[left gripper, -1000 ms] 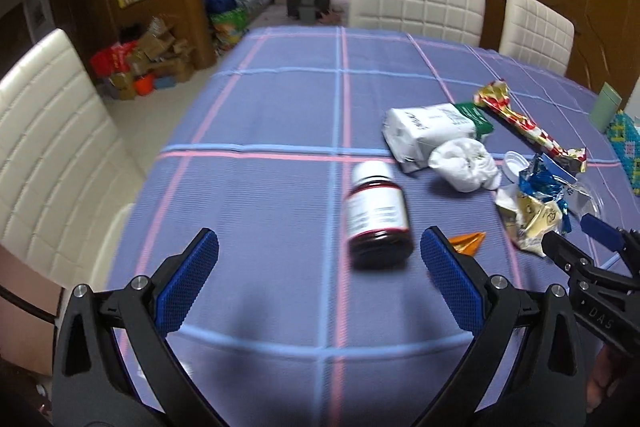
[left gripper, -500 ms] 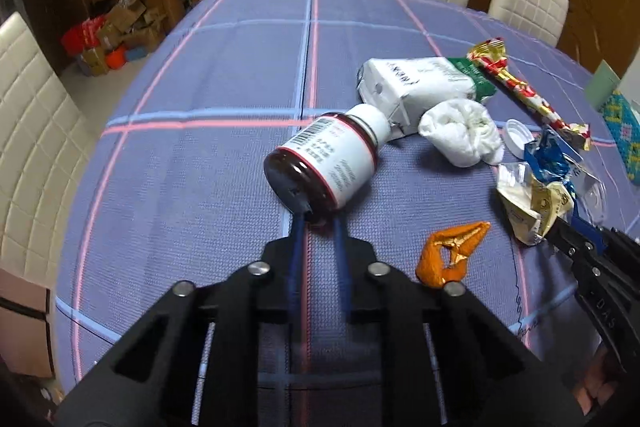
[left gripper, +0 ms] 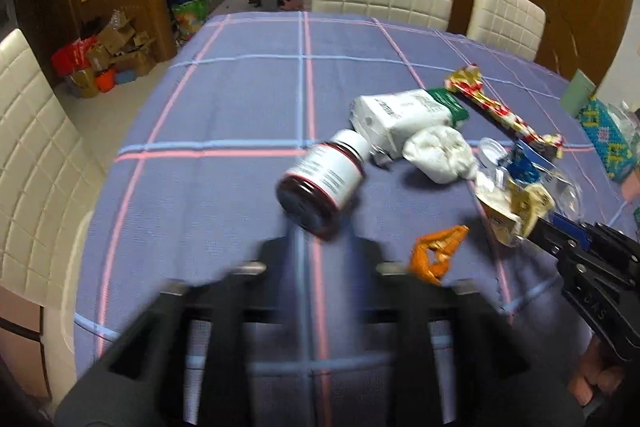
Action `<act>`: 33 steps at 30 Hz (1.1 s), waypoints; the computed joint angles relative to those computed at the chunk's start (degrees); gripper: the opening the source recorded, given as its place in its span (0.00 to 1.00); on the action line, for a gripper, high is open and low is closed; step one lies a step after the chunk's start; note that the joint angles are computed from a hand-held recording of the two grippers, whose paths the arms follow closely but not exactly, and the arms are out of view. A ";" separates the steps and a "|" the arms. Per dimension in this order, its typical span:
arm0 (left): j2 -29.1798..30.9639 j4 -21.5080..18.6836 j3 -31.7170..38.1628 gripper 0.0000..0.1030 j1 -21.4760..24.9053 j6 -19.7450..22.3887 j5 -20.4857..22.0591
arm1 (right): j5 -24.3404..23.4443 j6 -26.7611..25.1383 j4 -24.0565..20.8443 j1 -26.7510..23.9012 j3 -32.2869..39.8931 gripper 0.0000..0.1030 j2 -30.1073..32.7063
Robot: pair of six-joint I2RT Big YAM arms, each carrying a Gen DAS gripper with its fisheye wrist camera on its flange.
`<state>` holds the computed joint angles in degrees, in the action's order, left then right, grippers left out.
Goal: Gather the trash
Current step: 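Grasp the brown medicine bottle with the left tool while the right tool grasps the crumpled gold wrapper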
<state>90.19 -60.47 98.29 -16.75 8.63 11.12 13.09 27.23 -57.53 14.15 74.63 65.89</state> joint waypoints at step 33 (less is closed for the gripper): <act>3.91 2.26 2.64 0.45 -0.06 4.18 -2.12 | 1.02 -2.06 0.66 1.76 2.98 0.16 2.70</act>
